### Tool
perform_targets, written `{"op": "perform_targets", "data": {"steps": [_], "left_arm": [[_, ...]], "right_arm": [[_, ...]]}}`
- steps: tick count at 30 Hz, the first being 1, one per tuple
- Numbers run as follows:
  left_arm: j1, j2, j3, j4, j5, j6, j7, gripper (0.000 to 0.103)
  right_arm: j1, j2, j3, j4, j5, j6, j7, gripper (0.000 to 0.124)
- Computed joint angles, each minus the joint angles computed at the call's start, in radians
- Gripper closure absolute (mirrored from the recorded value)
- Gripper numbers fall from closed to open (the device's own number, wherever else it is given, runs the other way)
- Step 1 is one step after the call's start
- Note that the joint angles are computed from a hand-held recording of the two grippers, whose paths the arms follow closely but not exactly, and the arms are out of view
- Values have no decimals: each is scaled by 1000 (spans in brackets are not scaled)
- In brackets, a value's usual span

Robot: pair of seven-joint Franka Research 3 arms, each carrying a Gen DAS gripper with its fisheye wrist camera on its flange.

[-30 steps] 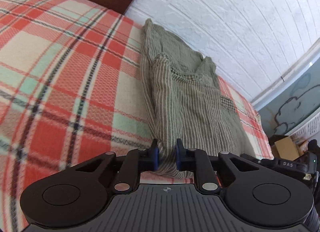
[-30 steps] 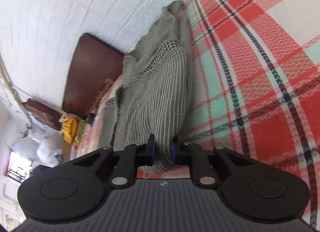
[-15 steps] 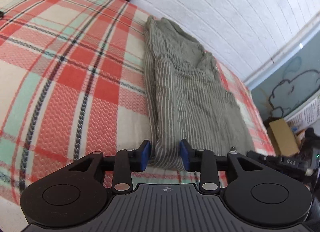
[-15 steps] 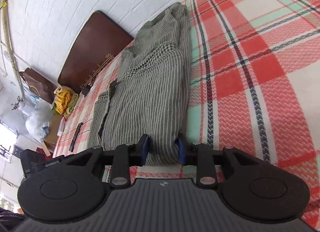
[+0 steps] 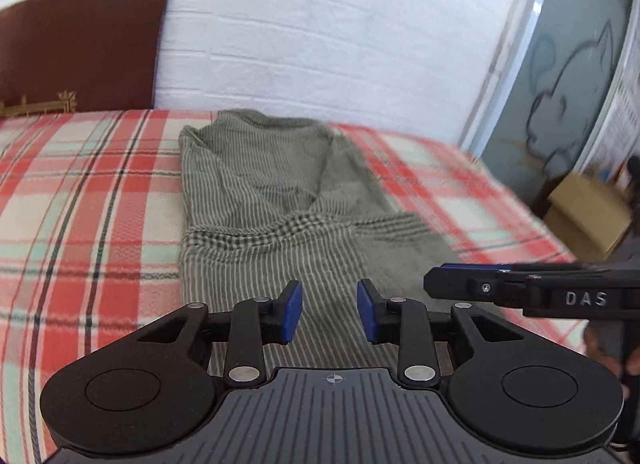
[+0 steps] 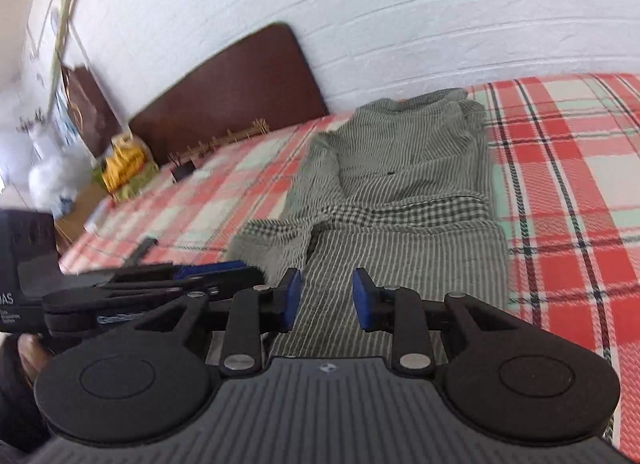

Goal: Fold clothes
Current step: 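Move both open grippers back over the folded shirt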

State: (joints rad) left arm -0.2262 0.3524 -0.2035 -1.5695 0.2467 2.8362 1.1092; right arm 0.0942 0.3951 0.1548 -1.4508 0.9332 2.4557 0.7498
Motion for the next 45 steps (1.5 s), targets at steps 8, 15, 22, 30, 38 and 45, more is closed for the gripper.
{"op": "perform_targets", "data": {"steps": [8, 15, 22, 30, 38, 45], "left_arm": [[32, 57, -36, 20, -101, -5, 29, 55], [96, 86, -95, 80, -222, 37, 111, 46], [78, 164, -79, 179, -231, -6, 99, 46], [119, 109, -91, 81, -275, 54, 54, 43], [121, 93, -102, 64, -274, 51, 86, 43], [91, 96, -87, 86, -250, 40, 117, 39]], "right_arm": [[36, 35, -13, 46, -127, -8, 53, 90], [62, 99, -25, 147, -243, 1, 111, 90], [80, 145, -30, 211, -354, 11, 184, 90], [106, 221, -24, 317, -432, -11, 206, 90], [71, 259, -11, 378, -412, -85, 272, 118], [14, 219, 21, 331, -296, -63, 273, 120]]}}
